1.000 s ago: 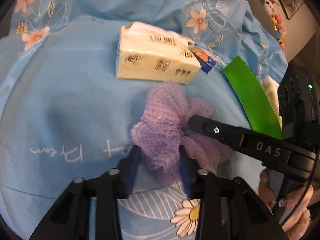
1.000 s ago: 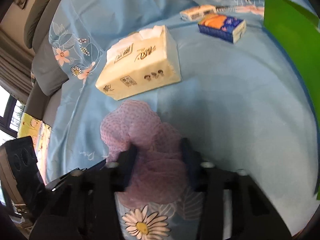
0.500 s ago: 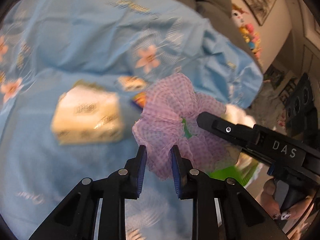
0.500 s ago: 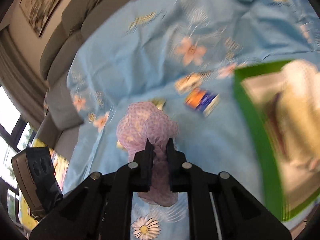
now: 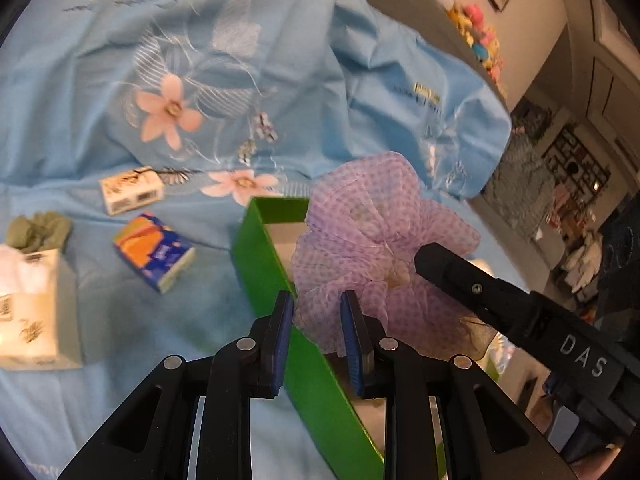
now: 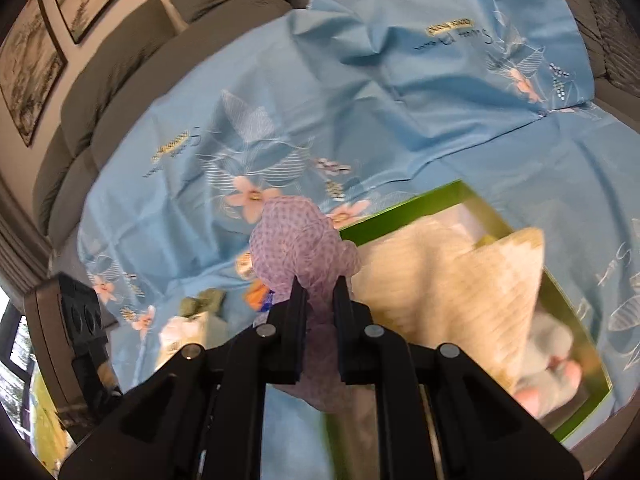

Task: Organize soft objects
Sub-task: 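Carry the purple puff over the green box with the right tool, then lower the puff into the box and open the right tool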

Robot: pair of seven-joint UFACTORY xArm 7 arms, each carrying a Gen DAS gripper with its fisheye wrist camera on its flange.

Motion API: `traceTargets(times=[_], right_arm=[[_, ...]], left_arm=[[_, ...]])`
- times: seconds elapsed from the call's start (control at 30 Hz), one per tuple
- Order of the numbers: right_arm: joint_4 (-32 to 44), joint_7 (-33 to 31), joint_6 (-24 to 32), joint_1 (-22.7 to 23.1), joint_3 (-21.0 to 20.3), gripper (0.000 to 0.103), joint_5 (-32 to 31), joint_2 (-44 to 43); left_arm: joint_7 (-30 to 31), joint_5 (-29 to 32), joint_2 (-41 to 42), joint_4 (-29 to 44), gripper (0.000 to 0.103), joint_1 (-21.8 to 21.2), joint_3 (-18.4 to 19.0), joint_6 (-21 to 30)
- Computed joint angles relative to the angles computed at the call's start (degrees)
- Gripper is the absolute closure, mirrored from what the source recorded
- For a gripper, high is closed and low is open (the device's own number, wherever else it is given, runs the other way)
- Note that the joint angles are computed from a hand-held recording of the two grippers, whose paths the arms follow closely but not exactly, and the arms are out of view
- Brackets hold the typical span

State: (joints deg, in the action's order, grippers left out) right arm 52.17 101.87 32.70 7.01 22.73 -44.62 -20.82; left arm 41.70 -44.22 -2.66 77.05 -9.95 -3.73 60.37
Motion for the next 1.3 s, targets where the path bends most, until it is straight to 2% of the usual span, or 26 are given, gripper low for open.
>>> traceTargets(times=[0.17,0.37,0.57,0.6,0.7,0.77,0.83,0.97,1.1,1.17,1.23,1.3], right_arm=[[-2.91,-2.78,-3.68,-0.19,-3.47,0.091,3.92,0.85],[-2.48,-2.77,-2.52,-1.22,-3.58,0.088,4.94,2.42],[-2.27,-0.49,-1.1,-1.29,-3.46,0.083,4.26,2.39],[-2.18,-0.27,-0.87,-1.24,-3.44,0.079,4.14,2.28],[-2.82,2.5,-1.35,-1.96,-2.51,0.053,1.7,0.79],[-2.89,4.76,-0.21,-2.71,-1.34,0.047,0.07,-0.29],[-2.75,6.05,1.89,-2.9,-0.56,0.035,-0.47,-1.13],[-3.77,7.33,1.95,-2.77,-0.41,0.035,-1.4,-2.9],[-3.98,8.84,2.52,-3.37,0.68,0.022,-1.54,-3.85],[-3.43,9.96,4.7,-3.76,2.1,0.021,-2.29,-4.41],[-2.65,10.37,7.01,-3.65,2.99,0.011,-2.82,-4.51],[-1.98,11.08,8.2,-3.41,3.65,0.011,-3.9,-4.48]], left_arm=[[-2.74,5.08,1.04,-0.1,0.078,-1.58,-1.7,-4.45],[-5.42,10.16,3.48,2.8,0.078,-2.73,-2.8,-5.48],[-4.92,11.86,3.49,3.23,0.078,-3.07,-3.17,-5.9],[-4.83,12.06,3.38,3.32,0.078,-3.11,-3.19,-5.86],[-4.53,11.92,3.26,4.03,0.075,-3.12,-3.09,-4.81],[-4.4,11.7,3.23,4.4,0.056,-3.06,-3.02,-3.91],[-4.08,11.6,2.68,3.95,0.045,-3.0,-2.93,-3.68],[-3.66,11.96,1.5,3.19,0.04,-2.83,-2.49,-3.47],[-3.44,10.49,0.81,3.7,0.039,-1.65,-1.1,-0.48],[-3.11,9.49,0.59,4.05,0.038,-0.79,-0.36,0.92],[-2.51,8.5,0.12,4.13,0.034,0.43,0.64,1.67],[-2.03,7.92,-0.22,4.04,0.034,1.52,1.42,1.51]])
